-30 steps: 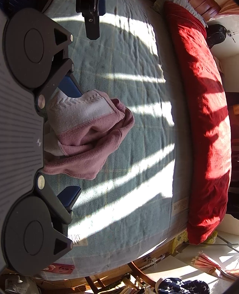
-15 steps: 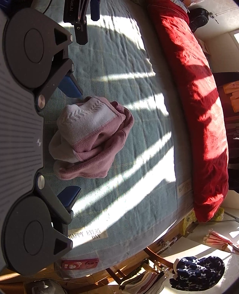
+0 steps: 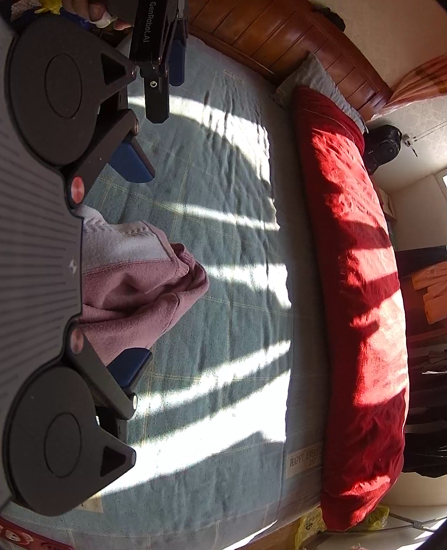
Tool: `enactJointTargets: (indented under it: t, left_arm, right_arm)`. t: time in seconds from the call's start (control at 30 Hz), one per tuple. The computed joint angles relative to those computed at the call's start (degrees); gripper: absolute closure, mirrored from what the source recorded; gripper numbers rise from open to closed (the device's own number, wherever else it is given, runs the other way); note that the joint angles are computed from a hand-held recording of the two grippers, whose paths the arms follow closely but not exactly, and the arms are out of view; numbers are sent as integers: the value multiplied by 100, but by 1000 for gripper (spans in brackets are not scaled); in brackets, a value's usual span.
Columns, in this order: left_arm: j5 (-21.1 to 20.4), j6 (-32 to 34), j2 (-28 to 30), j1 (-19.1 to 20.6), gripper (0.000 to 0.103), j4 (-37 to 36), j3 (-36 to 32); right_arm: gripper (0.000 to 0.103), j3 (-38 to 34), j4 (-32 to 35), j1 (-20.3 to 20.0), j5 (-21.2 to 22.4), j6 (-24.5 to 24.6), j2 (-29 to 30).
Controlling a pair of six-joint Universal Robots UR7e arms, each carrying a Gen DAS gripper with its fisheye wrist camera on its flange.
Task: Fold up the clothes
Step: 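Move the right tool down onto the sweater's pink knit edge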
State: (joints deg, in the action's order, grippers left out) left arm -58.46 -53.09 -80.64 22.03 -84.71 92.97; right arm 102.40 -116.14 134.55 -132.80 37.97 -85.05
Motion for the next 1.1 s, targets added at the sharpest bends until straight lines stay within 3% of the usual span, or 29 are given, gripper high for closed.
enactJointTargets:
  t: [0.27,0.37,0.47,0.6,0.7,0.93,1.1]
  left_arm:
    - [167,-602,37,-187,1,220,119]
    - [193,-104,-148,-192,1,-436,466]
    - [-62,303,-123,-40,1,-762,565]
    - [-291,325,-26,191,1,-852,614]
    - [-139,218,-27,241,1,-729,704]
    - [-133,115,-103,347,1,-543,890]
    - [-210,-188,-141,315,1,-468,979]
  right_arm:
    - [0,172,-558,-259,416,-900,-239]
    - [0,259,-928,-163,238,-1390,-206]
    - [0,237,-734,-78,-74,-1784,-102]
    - [0,125,-105,-59,-299,-1303,-27]
    - [0,51,215,-129,-204,-931,3]
    - [3,-93,870,-189,-117,-837,204]
    - [15,-87,1094,-321,18,-781,230]
